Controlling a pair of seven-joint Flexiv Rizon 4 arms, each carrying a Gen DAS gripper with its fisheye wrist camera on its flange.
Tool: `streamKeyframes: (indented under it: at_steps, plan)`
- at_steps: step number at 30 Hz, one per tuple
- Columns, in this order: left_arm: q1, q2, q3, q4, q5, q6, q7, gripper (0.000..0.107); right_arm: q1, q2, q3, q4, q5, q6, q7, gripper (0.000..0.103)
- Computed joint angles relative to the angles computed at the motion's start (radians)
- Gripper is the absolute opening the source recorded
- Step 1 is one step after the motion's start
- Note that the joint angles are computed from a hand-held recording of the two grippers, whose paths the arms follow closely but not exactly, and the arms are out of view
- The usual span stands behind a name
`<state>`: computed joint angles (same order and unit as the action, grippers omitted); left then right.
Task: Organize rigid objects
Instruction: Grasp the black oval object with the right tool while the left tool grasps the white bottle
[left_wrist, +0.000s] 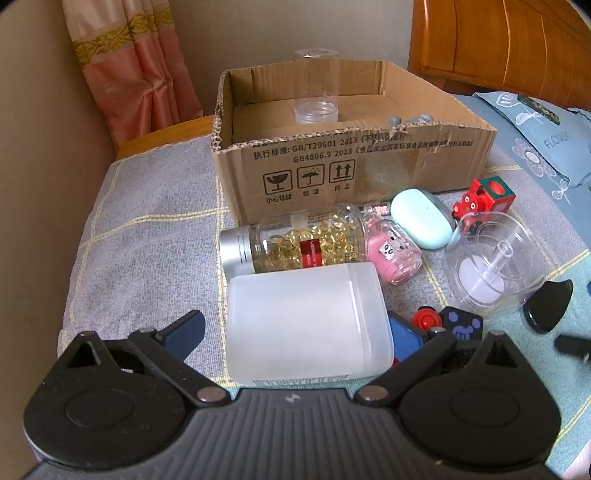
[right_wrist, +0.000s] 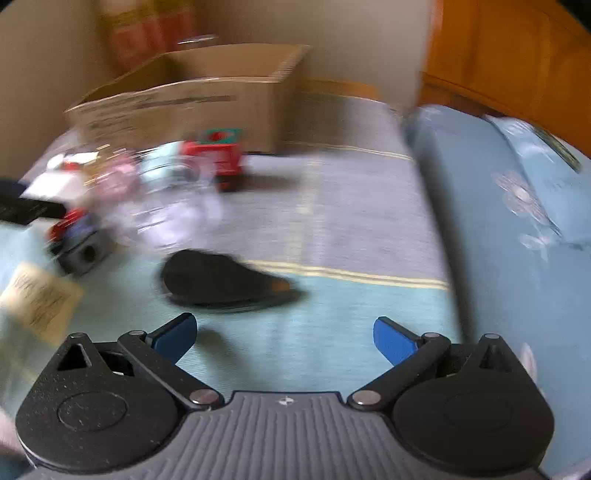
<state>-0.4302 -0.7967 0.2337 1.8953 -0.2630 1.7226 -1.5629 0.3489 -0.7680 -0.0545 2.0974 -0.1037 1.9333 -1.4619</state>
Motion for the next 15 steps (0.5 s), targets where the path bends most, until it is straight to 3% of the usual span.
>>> streamKeyframes:
  at_steps: [7, 15]
  plan:
    - [0.027, -0.004, -0.027, -0.001, 0.013, 0.012, 0.014, 0.100, 0.078, -0.038, -0.034, -0.053, 0.036, 0.015, 0.004, 0.103]
    - [0.021, -0.031, -0.021, -0.027, -0.011, 0.011, 0.003, 0.098, 0.086, -0.066, -0.026, -0.079, 0.037, 0.047, -0.010, 0.103]
